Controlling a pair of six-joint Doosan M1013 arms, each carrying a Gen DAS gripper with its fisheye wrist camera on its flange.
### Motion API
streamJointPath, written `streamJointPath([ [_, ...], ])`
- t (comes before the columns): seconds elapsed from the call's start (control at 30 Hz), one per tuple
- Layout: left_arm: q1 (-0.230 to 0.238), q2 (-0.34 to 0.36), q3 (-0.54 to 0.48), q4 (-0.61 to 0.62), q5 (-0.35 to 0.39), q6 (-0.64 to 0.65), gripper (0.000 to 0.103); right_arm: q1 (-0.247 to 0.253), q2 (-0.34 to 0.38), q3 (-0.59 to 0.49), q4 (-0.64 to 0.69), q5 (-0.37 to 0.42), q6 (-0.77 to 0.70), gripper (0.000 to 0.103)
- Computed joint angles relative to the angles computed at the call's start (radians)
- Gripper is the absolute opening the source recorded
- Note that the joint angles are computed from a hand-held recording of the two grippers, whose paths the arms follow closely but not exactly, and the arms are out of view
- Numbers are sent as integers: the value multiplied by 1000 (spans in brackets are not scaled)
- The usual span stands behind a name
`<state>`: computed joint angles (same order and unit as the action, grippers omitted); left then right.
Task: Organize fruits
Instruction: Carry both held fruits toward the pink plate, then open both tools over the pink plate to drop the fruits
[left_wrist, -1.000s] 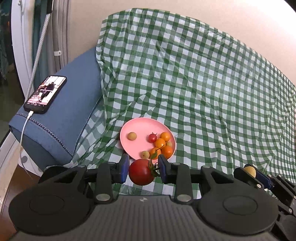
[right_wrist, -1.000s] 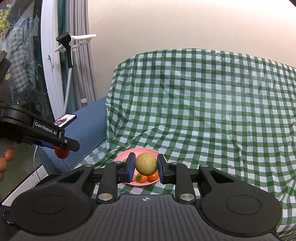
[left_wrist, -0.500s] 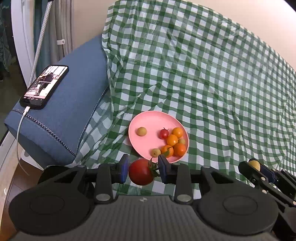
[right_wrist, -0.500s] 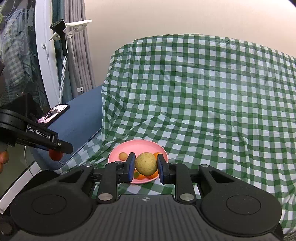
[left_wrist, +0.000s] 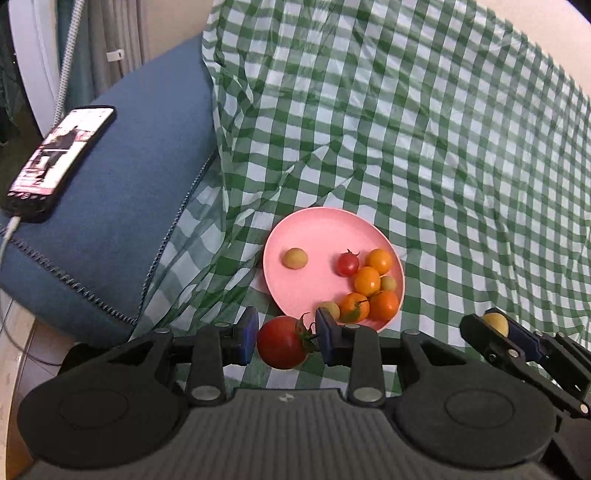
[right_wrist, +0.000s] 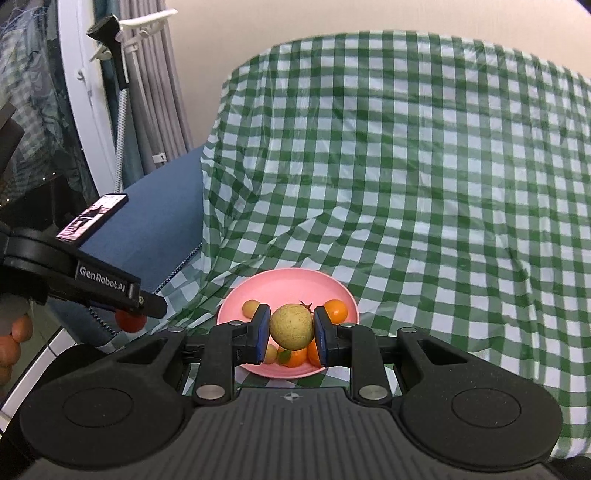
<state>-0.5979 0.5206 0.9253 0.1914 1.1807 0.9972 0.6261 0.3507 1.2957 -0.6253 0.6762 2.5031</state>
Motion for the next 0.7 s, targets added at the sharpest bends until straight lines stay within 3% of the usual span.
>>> streamJointPath([
  [0.23,13,84,-93,-27,56,47,38,-37,65,-66,121,26,-80,26],
  [0.7,30,219,-240,-48,145,131,38,-77,173,-170,238,60,-190,26],
])
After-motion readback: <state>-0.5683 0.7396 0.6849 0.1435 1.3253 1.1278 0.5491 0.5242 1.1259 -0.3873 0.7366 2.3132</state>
